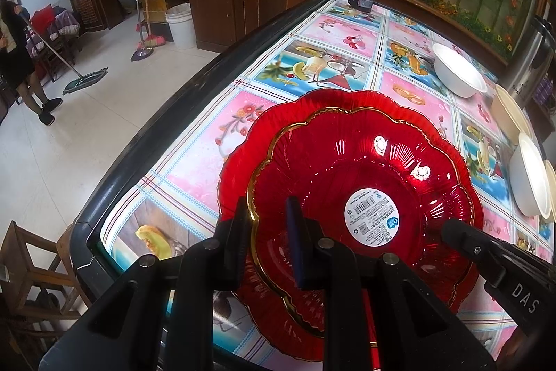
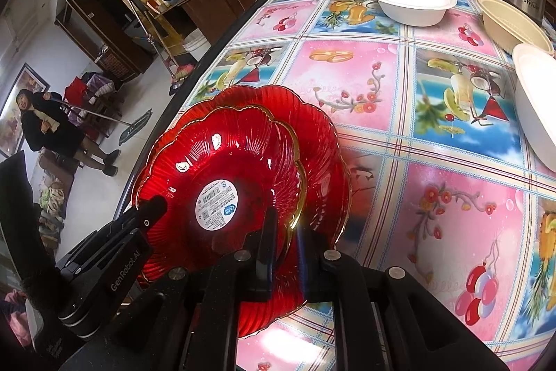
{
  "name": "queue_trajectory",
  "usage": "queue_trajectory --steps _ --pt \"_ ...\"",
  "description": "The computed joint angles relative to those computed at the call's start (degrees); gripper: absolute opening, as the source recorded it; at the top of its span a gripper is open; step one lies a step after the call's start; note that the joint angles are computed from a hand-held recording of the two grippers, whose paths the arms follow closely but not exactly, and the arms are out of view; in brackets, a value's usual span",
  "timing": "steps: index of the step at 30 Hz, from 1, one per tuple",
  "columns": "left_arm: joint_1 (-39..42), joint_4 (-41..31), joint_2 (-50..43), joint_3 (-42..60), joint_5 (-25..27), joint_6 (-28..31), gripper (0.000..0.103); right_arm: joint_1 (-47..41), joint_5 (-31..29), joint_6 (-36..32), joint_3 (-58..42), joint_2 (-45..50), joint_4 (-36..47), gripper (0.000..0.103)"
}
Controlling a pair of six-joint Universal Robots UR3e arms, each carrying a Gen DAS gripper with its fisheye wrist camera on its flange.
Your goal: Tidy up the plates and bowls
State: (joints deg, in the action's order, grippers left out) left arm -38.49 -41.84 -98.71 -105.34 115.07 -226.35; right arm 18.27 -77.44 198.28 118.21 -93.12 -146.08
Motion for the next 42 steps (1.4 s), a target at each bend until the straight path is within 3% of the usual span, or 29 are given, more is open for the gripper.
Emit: queue_trajectory --steps 21,32,36,39,42 --pt "-0.1 -2.3 -0.4 1.2 -0.3 0.1 0.018 3.8 -5.3 -0.5 -7.4 2.4 8.7 0.012" --pt "1.1 -3.8 1.0 1.4 -2.2 0.2 0.018 4.1 -5.2 -1.5 -11.5 3.7 14.2 0.017" --pt "1.5 -2.7 2.6 0.4 -3.4 0.5 0.033 3.6 -4.3 -1.8 -11.6 3.5 15.1 0.021" --pt "0.8 -3.1 3.4 0.6 -2.8 0.2 0.04 3.2 -3.8 -2.0 -11.2 2.3 15.6 0.033" --pt "0.5 -3.8 4.3 0.7 -2.3 -0.7 0.057 2.1 -2.3 -2.9 -10.0 0.2 15.9 0.038"
